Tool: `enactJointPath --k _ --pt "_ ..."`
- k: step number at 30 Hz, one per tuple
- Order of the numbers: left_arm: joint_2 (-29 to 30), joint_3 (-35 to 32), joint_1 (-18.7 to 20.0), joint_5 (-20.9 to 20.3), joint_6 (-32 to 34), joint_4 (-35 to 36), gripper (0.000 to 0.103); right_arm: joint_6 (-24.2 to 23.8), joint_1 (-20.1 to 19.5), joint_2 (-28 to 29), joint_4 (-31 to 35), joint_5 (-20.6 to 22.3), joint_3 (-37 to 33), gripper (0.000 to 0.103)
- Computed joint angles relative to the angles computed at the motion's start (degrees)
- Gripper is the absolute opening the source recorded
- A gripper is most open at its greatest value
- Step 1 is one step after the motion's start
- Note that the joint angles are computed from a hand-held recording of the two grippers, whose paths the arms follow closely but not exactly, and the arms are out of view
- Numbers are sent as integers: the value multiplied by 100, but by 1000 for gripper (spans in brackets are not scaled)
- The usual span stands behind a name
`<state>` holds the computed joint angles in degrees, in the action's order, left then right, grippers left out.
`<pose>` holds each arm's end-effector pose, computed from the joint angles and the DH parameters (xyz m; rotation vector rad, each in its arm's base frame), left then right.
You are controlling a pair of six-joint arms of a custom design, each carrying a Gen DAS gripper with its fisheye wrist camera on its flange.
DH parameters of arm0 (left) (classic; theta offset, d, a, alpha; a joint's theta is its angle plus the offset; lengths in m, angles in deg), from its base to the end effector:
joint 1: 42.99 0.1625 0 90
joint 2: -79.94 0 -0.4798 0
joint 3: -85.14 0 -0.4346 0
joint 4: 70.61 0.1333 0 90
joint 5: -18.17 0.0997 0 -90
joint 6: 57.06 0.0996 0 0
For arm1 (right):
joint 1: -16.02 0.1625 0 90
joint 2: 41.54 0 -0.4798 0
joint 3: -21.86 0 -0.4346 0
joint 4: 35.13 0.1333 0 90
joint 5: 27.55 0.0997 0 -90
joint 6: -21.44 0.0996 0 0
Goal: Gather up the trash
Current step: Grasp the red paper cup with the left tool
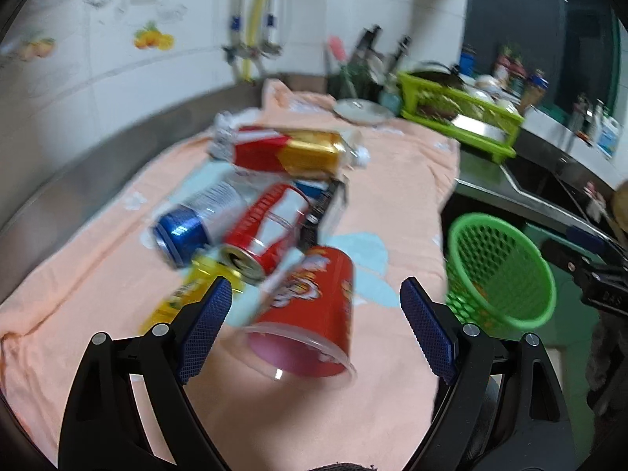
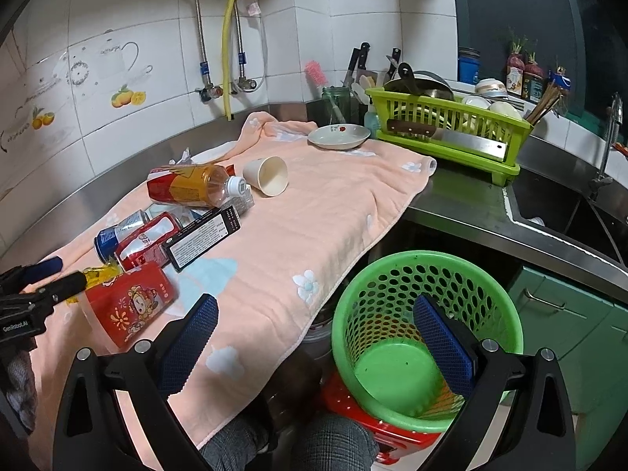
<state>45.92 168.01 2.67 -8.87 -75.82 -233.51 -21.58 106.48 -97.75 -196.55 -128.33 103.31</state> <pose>-0.3956 -0.7224 0.1030 0.2042 2.1775 -1.0885 0.1211 -0.7986 0.3801 0.8426 -2.3877 0.9184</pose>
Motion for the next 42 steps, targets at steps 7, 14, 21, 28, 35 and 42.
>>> enactJointPath --k 7,14,21,28,35,42 --pt "137 -486 214 -369 -112 1195 86 -1 7 143 189 -7 -192 97" --pt "163 -815 363 -508 -576 2410 85 -191 59 344 496 42 -492 97" --pt "209 -1051 481 -651 -839 3189 78 -419 137 570 831 79 -812 97" --pt "289 -1179 531 -663 -770 3420 72 -463 199 802 1238 82 -1153 97" --pt "395 -1229 487 -434 -622 3468 71 -641 271 1074 1620 157 -1585 97" --pt "379 -1231 522 -534 -619 3319 70 -741 310 1219 1819 180 -1808 97"
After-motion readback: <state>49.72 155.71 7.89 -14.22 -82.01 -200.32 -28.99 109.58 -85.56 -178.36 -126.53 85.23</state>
